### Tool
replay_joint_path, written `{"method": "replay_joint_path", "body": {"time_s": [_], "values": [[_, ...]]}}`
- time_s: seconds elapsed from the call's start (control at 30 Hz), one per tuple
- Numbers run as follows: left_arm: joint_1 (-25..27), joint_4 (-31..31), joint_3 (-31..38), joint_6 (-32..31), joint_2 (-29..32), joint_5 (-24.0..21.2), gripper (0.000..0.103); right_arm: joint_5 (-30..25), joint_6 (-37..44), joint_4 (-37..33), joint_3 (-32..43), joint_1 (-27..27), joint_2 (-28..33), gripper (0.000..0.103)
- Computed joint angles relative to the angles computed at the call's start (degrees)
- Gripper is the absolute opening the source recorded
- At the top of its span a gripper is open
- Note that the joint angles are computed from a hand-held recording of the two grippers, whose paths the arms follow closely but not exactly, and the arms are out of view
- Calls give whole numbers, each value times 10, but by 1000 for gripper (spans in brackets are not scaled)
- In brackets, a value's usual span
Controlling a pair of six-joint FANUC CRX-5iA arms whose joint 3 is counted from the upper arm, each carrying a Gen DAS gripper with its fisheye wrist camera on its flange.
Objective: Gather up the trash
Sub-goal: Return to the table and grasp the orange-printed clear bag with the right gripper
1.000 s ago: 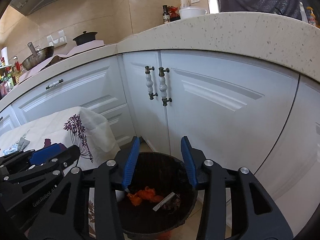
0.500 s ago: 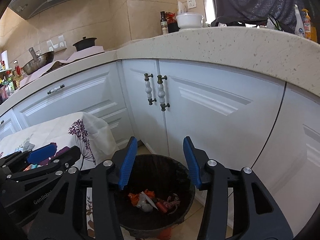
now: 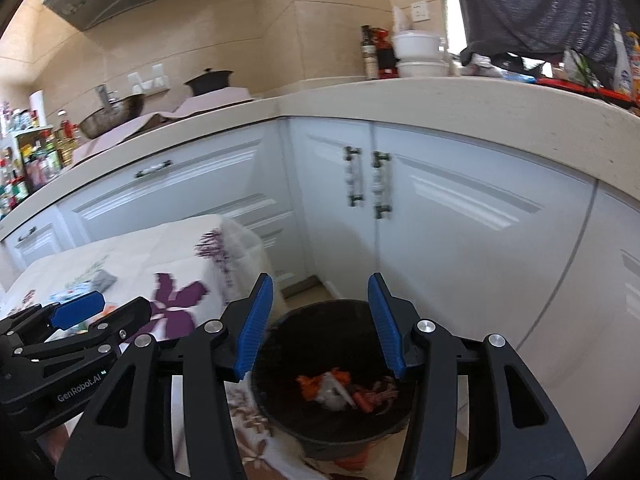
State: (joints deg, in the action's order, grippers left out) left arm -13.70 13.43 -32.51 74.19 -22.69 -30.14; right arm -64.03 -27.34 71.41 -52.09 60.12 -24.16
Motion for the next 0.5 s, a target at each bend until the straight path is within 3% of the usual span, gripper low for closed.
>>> {"method": "replay_joint_path", "body": {"time_s": [0.5], "values": [[201, 62, -74, -112, -95, -50, 67, 112, 50, 34, 89, 2, 101, 48]]}}
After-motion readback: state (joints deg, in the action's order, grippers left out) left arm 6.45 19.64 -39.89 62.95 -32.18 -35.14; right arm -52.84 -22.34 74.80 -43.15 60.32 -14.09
